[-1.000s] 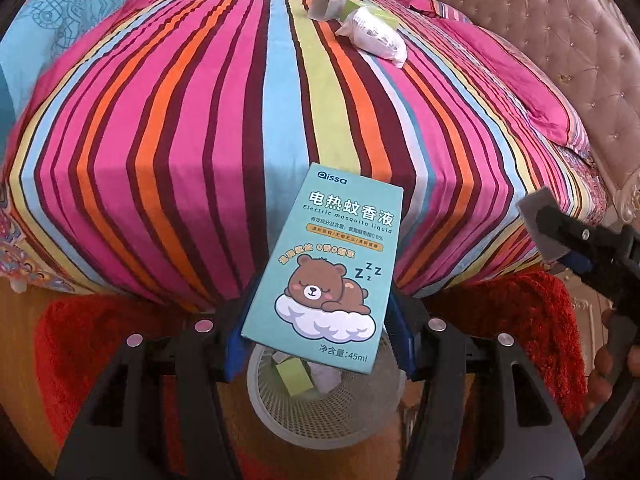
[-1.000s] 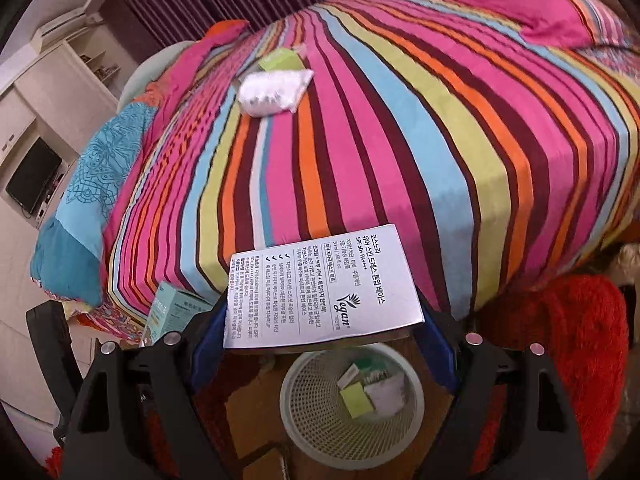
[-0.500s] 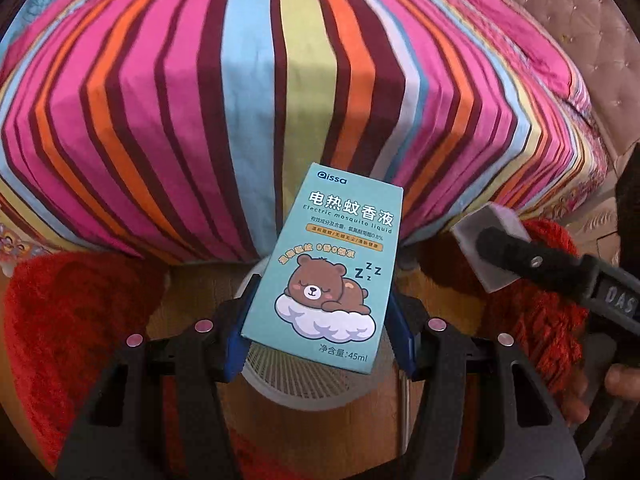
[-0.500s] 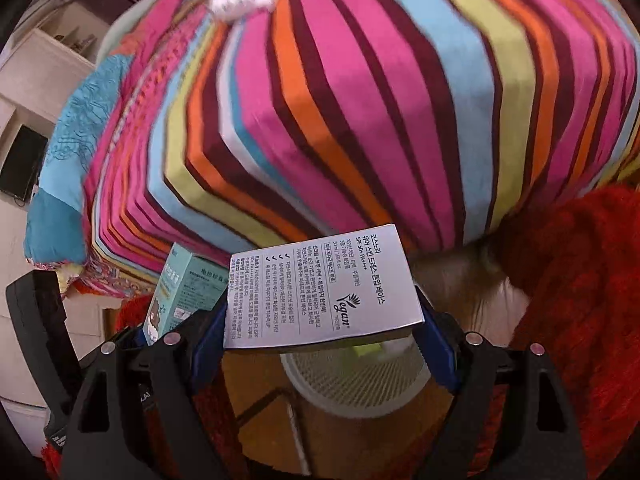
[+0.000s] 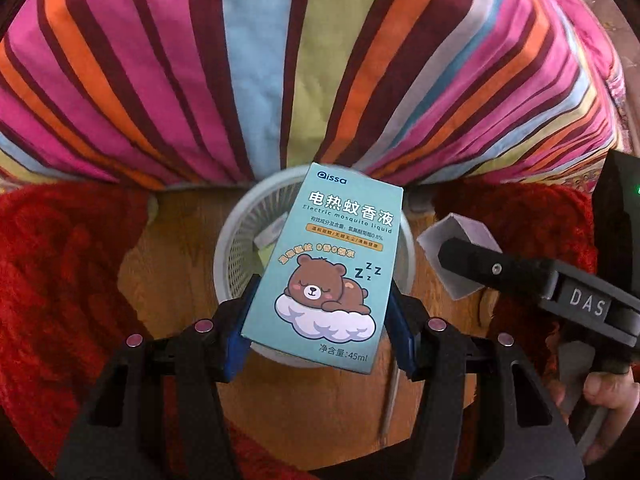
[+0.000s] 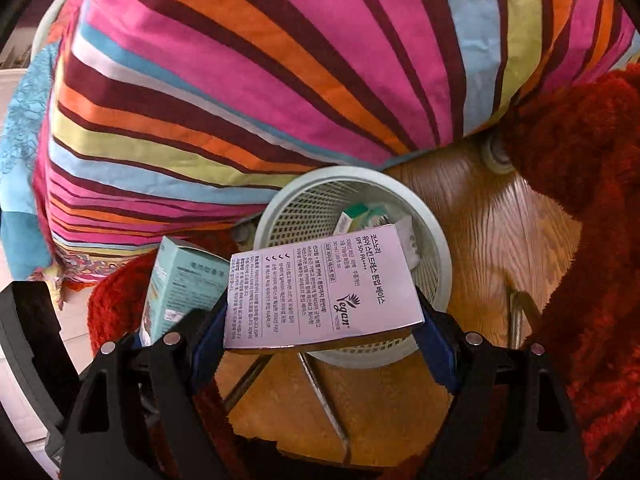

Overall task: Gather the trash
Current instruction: 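Open the left tool to drop the bear box while the right tool drops the leaflet box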

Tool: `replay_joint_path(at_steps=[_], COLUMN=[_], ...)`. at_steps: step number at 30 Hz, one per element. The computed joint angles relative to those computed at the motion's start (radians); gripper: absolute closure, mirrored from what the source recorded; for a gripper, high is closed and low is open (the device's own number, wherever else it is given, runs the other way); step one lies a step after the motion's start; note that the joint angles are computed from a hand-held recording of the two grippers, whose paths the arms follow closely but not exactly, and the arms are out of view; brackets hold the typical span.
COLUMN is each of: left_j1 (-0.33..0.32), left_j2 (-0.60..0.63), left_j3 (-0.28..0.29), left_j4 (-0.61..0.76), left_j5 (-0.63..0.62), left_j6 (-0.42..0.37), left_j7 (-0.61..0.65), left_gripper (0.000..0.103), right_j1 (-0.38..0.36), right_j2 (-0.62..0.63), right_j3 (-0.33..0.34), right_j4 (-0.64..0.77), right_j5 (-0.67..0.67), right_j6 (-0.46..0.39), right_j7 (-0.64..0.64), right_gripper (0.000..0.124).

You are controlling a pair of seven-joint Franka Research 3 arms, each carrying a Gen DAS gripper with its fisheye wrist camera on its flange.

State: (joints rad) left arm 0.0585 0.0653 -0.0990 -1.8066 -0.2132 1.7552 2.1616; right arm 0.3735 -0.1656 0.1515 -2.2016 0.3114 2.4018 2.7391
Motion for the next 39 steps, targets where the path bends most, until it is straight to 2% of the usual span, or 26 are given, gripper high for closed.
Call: replay_joint_path(at_steps=[4,18,20,21,23,26,31,39], left_j1=[-0.006,-0.007,-0.008,-0.009,-0.014,-0.012,-0.01,-0.006], left_j2=[0.025,0.077,0.079,0.082,0.086,0.091,0.092,0.083], left_j3=[-0.005,-0.017,-0.018,-0.019,-0.019,-0.019,-0.021,-0.018], left_j4=[0.015,0.047,0.05,0.051,0.049,0.057,0.061,0.052], left_j5=[0.03,0.105,0.111,0.119,0.144,0.145,0.144,0.128], left_j6=[-0.022,-0.08,-0.089,-0.095,-0.098,-0.108,-0.107,-0.092], left_j7=[-0.027,-0.087,-0.086,-0.089,-0.106,-0.113,-0.109,-0.119], left_gripper=[0.047,0.047,0.045,0.04,0.031,0.029,0.028,0.028], right_j1=[0.005,0.008,0.009,0.011,0.016,0.013,0.012,0.013], right_j2=[0.041,0.092,0.093,0.098,0.109,0.115,0.089,0.079], right_j3=[-0.009,-0.025,-0.027,-0.029,-0.032,-0.029,-0.024,-0.019], right_j4=[0.032,0.021,0.012,0.01,0.006,0.017,-0.009,-0.009], right_j5=[0.031,0.16,0.189,0.221,0.301,0.27,0.232,0.182], right_j6=[-0.029,-0.039,-0.026,-0.017,-0.008,-0.035,0.007,0.025], right_j7=[-0.032,-0.059,-0.07,-0.093,-0.153,-0.131,-0.093,-0.069], right_gripper=[0.045,0.045,0.044,0.043,0.03,0.029,0.029,0.029])
